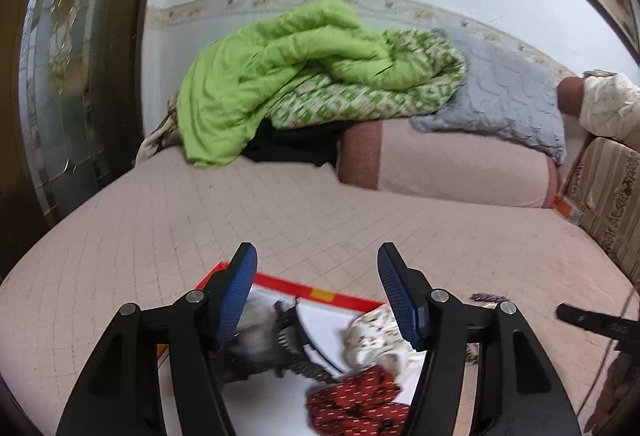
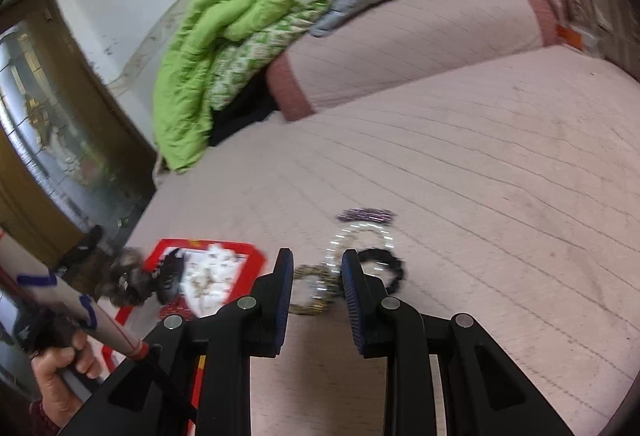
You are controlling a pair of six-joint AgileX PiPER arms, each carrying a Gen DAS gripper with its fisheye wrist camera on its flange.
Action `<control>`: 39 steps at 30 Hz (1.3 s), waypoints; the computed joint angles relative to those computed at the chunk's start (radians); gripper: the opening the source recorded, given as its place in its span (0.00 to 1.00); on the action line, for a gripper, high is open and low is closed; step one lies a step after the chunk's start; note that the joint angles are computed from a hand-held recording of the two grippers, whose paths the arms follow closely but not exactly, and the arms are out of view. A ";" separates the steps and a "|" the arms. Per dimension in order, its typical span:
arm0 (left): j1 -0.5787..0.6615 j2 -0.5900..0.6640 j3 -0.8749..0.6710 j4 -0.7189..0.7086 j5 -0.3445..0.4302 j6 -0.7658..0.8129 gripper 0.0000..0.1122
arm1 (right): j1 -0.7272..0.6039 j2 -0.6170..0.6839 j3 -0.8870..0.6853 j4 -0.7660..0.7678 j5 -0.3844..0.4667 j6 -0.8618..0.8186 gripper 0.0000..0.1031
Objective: Organize jewelry
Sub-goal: 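Grasp the gold leopard bracelet with the left tool while the right tool grasps the black beaded bracelet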
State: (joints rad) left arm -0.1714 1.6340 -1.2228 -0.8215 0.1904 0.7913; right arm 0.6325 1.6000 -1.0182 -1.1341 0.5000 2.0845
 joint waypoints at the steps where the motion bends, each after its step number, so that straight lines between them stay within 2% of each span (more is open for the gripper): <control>1: -0.009 -0.005 0.000 -0.034 0.010 0.035 0.57 | -0.011 -0.001 0.007 0.024 -0.001 -0.014 0.26; 3: -0.030 -0.006 -0.005 -0.090 0.043 0.095 0.59 | -0.034 -0.005 0.027 0.063 -0.021 -0.033 0.26; 10: -0.131 0.117 -0.128 0.099 0.257 -0.089 0.59 | -0.102 0.050 0.018 0.242 -0.063 -0.200 0.26; 14: -0.180 0.164 -0.154 0.200 0.278 -0.167 0.59 | -0.119 0.103 -0.027 0.311 -0.067 -0.301 0.26; 22: -0.224 0.206 -0.171 0.275 0.300 -0.217 0.59 | -0.179 0.188 -0.091 0.416 -0.070 -0.431 0.27; 25: -0.233 0.228 -0.196 0.287 0.326 -0.232 0.59 | -0.184 0.182 -0.082 0.411 -0.094 -0.433 0.25; 26: -0.233 0.234 -0.203 0.274 0.338 -0.223 0.59 | -0.181 0.178 -0.081 0.409 -0.094 -0.437 0.22; 27: -0.232 0.238 -0.209 0.259 0.351 -0.215 0.59 | -0.178 0.174 -0.081 0.406 -0.091 -0.438 0.15; 28: -0.231 0.245 -0.221 0.253 0.364 -0.214 0.59 | -0.171 0.163 -0.077 0.393 -0.082 -0.429 0.13; 33: -0.238 0.289 -0.295 0.245 0.481 -0.280 0.59 | -0.138 0.054 0.002 0.209 -0.048 -0.220 0.13; 35: -0.260 0.322 -0.339 0.320 0.505 -0.377 0.58 | -0.130 0.026 0.013 0.199 -0.030 -0.222 0.13; 39: -0.302 0.398 -0.428 0.482 0.541 -0.563 0.57 | -0.155 0.018 0.019 0.275 -0.074 -0.283 0.13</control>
State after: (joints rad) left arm -0.4731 2.0321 -1.6510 -0.3392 0.7315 0.2285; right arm 0.4778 1.6185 -0.9993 -0.8587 0.4255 1.8015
